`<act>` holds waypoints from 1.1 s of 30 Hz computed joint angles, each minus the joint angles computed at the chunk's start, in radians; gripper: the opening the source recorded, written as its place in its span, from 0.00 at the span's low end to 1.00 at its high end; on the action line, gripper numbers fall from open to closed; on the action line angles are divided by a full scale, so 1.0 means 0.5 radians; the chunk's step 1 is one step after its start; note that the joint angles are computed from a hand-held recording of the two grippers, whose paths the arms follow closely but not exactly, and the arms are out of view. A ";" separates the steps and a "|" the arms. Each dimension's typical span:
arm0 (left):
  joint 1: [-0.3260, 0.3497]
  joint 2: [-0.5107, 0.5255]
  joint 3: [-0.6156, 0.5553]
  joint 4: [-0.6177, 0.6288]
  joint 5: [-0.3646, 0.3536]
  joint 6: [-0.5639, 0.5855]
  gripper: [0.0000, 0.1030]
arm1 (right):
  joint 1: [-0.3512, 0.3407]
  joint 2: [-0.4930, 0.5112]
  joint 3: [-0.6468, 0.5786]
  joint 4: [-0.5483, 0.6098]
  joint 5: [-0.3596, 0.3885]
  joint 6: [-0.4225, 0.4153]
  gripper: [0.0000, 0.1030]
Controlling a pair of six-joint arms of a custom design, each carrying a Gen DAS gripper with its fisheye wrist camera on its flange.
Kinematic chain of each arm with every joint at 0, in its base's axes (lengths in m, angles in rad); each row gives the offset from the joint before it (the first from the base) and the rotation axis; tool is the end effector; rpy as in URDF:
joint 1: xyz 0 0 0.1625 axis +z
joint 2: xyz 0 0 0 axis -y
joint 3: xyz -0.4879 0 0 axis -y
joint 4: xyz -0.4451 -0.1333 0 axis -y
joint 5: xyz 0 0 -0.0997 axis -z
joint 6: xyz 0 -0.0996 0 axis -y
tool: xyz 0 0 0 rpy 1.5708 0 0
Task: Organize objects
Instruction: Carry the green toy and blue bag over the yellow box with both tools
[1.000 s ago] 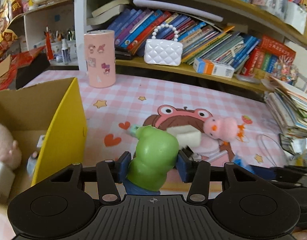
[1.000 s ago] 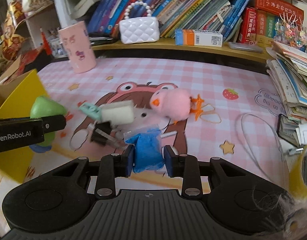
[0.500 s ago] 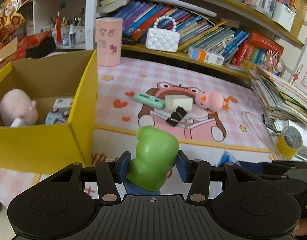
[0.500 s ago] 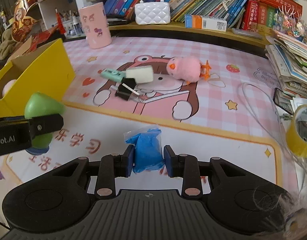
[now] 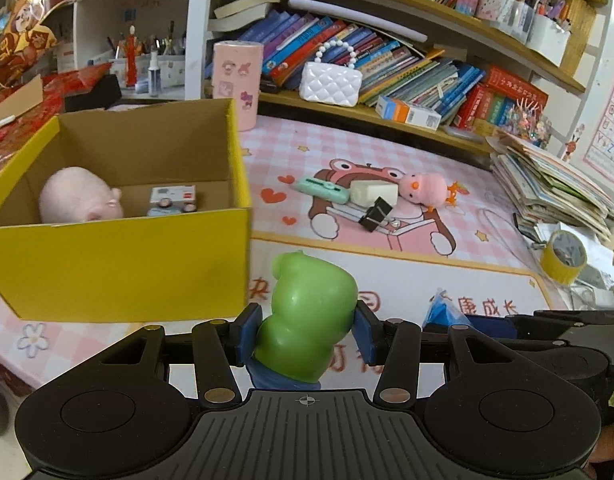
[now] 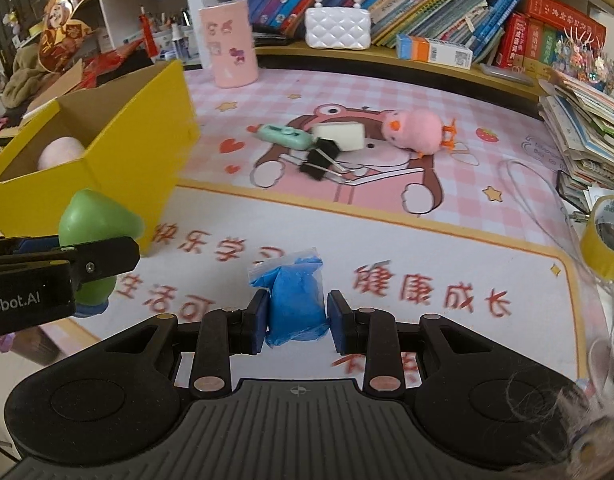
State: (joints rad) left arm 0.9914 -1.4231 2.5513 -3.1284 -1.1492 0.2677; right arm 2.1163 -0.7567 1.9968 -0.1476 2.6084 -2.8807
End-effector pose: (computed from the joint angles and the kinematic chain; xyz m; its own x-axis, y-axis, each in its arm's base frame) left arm -0.0684 -0.4224 0.2018 -0.6946 0.5455 -0.4689 0.7067 0.6393 -0.3031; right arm 0.2658 -0.3464 -0.0144 -0.7373 0.2683 0.6200 -0.2799 0.7139 -0.6419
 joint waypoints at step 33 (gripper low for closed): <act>0.463 -0.644 -0.068 0.295 -0.214 0.486 0.46 | 0.382 0.599 -0.630 0.357 0.096 0.288 0.28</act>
